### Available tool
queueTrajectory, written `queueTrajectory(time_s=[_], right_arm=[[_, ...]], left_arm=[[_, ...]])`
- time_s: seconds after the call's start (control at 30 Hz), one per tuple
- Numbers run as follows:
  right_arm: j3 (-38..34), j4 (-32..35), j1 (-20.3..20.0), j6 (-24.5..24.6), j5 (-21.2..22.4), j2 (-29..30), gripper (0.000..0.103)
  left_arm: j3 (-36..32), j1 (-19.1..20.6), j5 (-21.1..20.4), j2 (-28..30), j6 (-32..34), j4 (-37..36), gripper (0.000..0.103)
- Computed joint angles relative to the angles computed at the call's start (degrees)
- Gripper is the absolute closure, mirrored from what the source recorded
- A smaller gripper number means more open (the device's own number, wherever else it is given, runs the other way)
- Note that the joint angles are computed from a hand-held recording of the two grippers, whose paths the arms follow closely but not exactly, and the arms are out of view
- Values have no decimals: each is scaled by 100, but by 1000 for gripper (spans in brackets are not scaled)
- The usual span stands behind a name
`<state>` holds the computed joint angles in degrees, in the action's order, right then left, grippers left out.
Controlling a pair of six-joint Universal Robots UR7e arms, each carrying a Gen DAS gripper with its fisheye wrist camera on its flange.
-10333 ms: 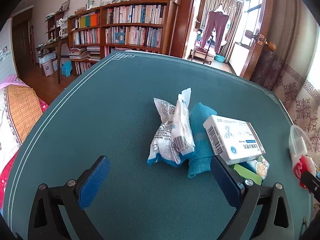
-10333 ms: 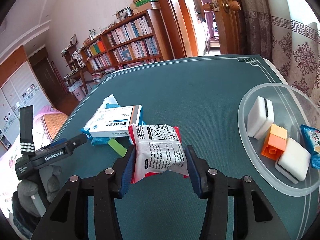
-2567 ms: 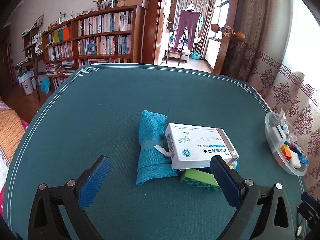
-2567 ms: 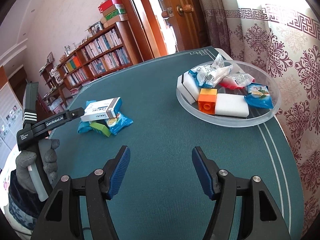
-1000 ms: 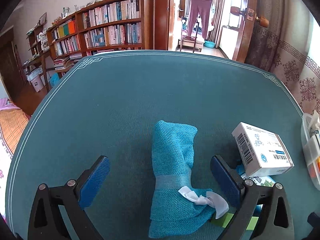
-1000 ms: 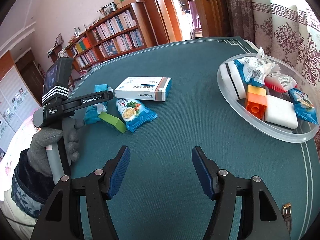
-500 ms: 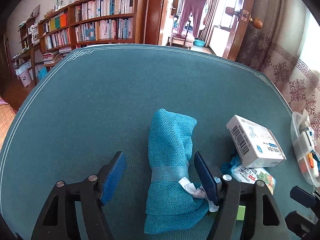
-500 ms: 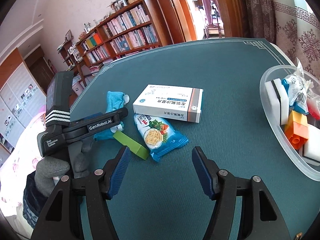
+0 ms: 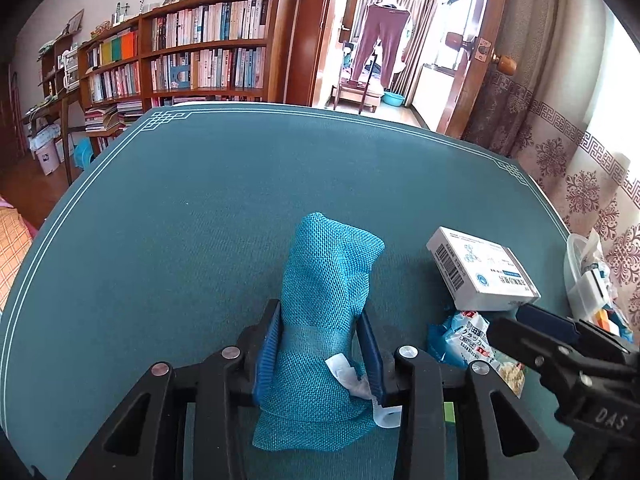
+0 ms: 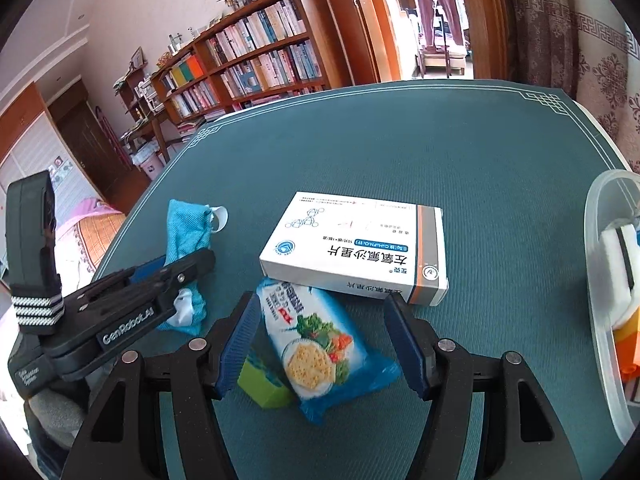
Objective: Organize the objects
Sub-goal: 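Grasp the blue cracker packet with the right tool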
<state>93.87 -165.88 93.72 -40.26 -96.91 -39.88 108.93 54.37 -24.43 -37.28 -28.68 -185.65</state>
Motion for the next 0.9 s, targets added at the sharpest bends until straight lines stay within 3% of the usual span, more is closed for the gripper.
queueTrajectory(time_s=[0.13,0.23,0.4,0.57,0.67,0.73,0.9], right_arm=[[-184,130,24,104,29,86,37],[-50,225,30,-221,-54,25,37],[148,-305,183,-733,-689,187,37],[275,-306,229,-941,-770,162,37],[411,-599,259,-1110,-903,185,43],[478,-758,269,-1167,-959,196,55],[428,-745,260,-1045,-928,220,59]], left_arm=[[4,20,13,-18,-103,53,64],[27,35,7,-43,-171,58,64],[60,20,8,-57,-193,33,64],[85,11,-18,-73,-167,-33,64],[92,11,-52,-76,-141,-48,64],[89,8,-70,-80,-115,-66,64],[101,6,-160,-92,-24,-182,64]])
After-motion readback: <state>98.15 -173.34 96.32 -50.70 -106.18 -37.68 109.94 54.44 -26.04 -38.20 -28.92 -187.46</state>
